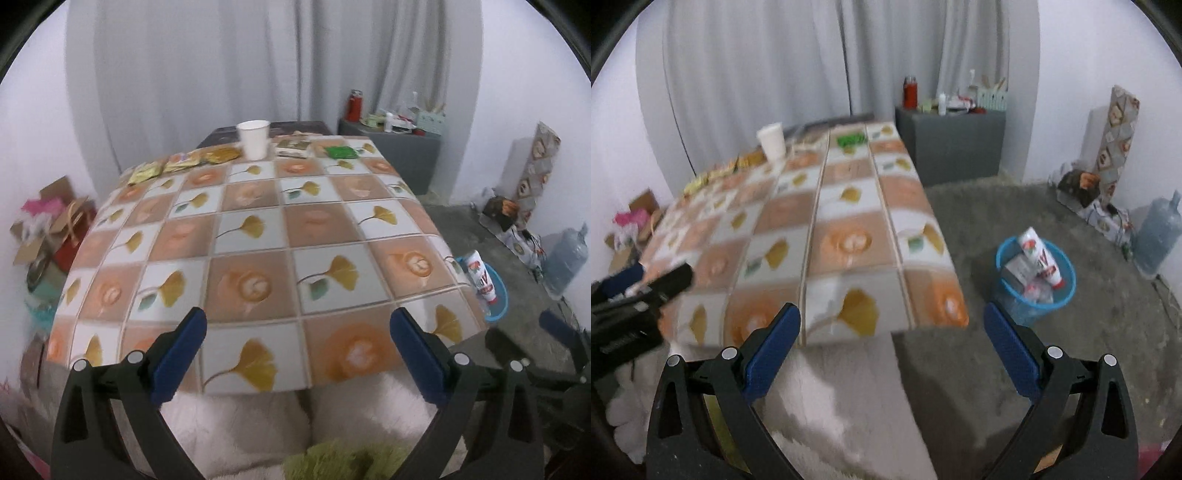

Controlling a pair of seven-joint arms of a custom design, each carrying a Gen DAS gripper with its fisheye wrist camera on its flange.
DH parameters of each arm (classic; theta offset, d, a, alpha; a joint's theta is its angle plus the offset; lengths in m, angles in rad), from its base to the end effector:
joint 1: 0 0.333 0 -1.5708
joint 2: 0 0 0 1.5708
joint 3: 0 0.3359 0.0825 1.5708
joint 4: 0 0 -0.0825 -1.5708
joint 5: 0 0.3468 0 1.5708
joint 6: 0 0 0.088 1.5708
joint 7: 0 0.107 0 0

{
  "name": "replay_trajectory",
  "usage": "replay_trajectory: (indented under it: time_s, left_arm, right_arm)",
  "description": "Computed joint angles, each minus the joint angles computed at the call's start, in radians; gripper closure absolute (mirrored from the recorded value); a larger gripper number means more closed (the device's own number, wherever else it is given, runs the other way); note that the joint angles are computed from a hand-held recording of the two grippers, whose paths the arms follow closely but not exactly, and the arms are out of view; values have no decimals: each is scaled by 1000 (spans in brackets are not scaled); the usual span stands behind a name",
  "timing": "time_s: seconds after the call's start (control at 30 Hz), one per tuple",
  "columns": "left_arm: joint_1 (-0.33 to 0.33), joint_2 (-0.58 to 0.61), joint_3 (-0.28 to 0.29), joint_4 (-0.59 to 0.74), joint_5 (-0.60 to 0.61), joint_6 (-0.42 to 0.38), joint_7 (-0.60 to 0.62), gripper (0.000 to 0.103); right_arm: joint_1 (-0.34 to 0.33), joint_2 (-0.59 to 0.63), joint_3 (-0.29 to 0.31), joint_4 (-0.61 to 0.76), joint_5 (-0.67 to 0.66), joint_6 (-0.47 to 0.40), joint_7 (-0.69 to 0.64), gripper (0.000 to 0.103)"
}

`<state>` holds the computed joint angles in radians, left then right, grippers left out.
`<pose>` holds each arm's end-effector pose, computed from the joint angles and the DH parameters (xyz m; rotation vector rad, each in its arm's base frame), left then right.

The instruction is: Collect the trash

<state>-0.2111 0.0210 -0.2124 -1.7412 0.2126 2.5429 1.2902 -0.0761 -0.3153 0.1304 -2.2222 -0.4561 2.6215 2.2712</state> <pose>0.5313 -0.2407 0.6680 -1.5313 2.0077 -0.8421 0.4638 0.0439 0.6142 -1.4812 2.0560 -0.8537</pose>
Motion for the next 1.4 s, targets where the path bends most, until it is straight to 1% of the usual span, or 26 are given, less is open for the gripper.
replay_trajectory:
  time_s: [0.07, 0.13, 0.23, 0.4, 0.47, 0.57, 0.73, 0.9, 1.03, 1.23, 1.4]
  left_arm:
    - [6, -32, 5, -50, -12, 28, -9, 6]
    - [6, -44, 5, -68, -18, 27, 6, 6]
    - [7, -45, 1, -66, 50, -5, -38, 6]
    - [7, -25, 2, -34, 64, -58, -63, 6]
    - [5, -20, 1, -27, 75, -74, -70, 6]
    - [5, -18, 2, -26, 87, -77, -79, 6]
    - [1, -12, 0, -10, 107, -74, -99, 6]
    - [-8, 12, -6, 43, 74, -88, -78, 6]
    - [-17, 26, -10, 66, 75, -96, -78, 6]
    - [-28, 35, -13, 78, 75, -121, -66, 6]
    - [-31, 35, -12, 79, 79, -126, -74, 6]
  right_arm:
    - [-1, -11, 18, -8, -15, -33, 18, 8]
    - [1, -9, 25, 0, -26, -62, 30, 8]
    - [10, -12, 32, -13, -48, -86, 55, 8]
    - [31, -8, 24, -16, -49, -124, 73, 8]
    - [34, -5, 22, -15, -59, -128, 84, 8]
    - [36, -2, 19, -15, -74, -128, 100, 8]
    - [17, -12, 22, -15, -138, -135, 144, 8]
    - [-5, -31, 14, -12, -185, -146, 184, 8]
    - [-20, -41, 14, -12, -218, -152, 196, 8]
    - [-25, -52, 7, -26, -221, -151, 200, 8]
    - [-31, -53, 7, -26, -222, -150, 198, 8]
